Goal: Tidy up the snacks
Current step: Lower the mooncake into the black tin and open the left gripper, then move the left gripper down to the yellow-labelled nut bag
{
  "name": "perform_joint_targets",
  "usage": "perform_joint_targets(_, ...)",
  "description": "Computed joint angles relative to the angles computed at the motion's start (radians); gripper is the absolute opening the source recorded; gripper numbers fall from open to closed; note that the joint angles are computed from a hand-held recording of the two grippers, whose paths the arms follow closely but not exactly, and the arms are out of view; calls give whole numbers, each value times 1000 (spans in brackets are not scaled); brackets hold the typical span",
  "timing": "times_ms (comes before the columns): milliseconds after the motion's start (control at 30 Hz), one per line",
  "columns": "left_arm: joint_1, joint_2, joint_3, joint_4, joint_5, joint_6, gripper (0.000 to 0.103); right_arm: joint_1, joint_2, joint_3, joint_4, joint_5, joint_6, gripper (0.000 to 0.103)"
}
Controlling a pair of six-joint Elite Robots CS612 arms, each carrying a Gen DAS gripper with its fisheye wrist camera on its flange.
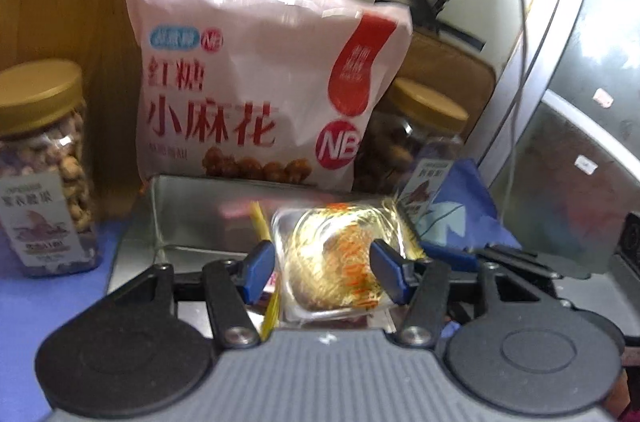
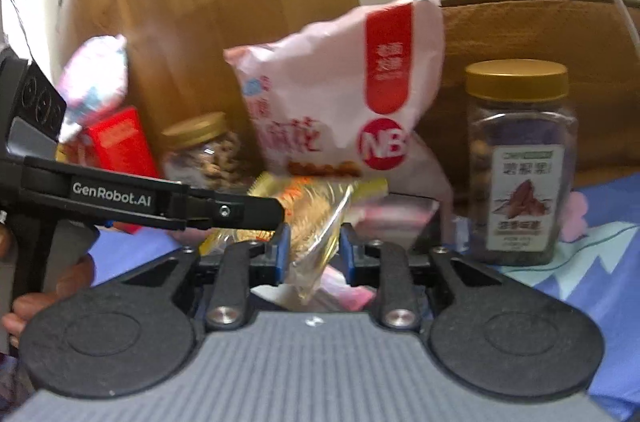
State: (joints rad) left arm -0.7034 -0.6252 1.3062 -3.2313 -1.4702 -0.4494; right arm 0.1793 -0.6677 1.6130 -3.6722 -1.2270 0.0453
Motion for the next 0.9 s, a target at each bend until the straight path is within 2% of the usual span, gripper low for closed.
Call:
perform_joint_targets(33,-1,4,-5,7,4,4,52,3,5,-2,-16,-24,-13,41)
perform_joint_targets(67,-2,6,-6,11,13,11,54,7,9,0,-41,-51,-22,55)
perform_joint_targets(100,-4,5,-5,11,21,16,55,9,12,-2,-62,-69,-22,59)
perform_joint_targets(233,-3,-28,55,-63,17,-6,55,5,4,31,-159,-69,10,61)
perform_joint_targets(333,-5,-80,160,-192,18,-19,55,0,-22,92,-228,-18,34,61)
perform_joint_targets(433,-11,-137,284,-304,64,-43,61,3,-52,151,-235,66,19,61)
perform_joint_targets(500,-17,-175,368,-333,115,-72,61,12,-69,177,-200,120,-20,61)
perform_joint_targets(567,-21,-206,432,-315,153,-116,61,21,-85,194,-120,193,-36,61)
perform_joint_targets(633,-20,-228,486,-296,153,-174,61,21,-90,192,-22,337,18,61)
perform_joint_targets(700,-12,-238,516,-278,123,-221,65,28,-84,178,62,432,85,60)
perform_joint_targets(767,-4,-237,534,-280,91,-263,65,43,-78,162,132,460,136,60)
perform_joint_targets(900,22,-213,531,-315,-24,-315,65,74,-66,147,140,383,221,60)
